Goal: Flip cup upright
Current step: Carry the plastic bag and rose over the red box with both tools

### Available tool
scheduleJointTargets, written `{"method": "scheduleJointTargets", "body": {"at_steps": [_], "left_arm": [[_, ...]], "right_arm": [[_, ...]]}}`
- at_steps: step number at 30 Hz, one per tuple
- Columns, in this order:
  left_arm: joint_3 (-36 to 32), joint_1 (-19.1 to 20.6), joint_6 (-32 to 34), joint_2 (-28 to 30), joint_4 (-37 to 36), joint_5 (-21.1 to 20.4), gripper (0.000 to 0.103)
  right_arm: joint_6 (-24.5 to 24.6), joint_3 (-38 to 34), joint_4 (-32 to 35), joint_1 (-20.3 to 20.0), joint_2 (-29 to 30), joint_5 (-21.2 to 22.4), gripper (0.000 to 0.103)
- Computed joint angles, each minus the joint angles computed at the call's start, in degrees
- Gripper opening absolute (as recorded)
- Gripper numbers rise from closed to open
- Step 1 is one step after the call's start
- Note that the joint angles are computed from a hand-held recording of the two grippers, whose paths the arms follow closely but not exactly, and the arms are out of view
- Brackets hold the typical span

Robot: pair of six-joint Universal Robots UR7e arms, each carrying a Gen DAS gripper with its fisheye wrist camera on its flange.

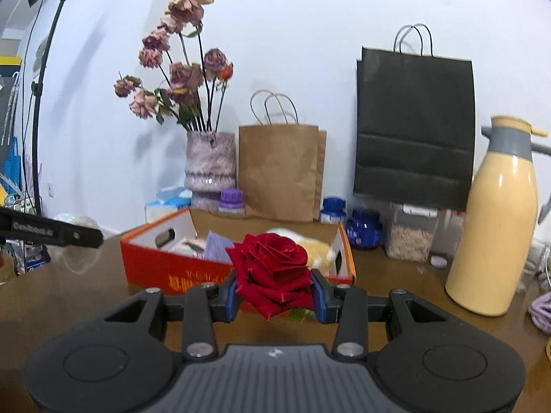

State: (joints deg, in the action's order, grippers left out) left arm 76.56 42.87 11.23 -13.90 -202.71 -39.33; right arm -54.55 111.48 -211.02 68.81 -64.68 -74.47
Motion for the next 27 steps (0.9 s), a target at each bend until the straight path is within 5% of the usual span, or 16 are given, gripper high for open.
{"method": "scheduleJointTargets", "body": {"at_steps": [27], "left_arm": [[-23.83, 3.26, 5.19, 9.84, 8.09, -5.55, 0.046]], "right_arm": [[5.7, -18.63, 9.49, 5.07, 8.52, -0.06, 0.039]]}}
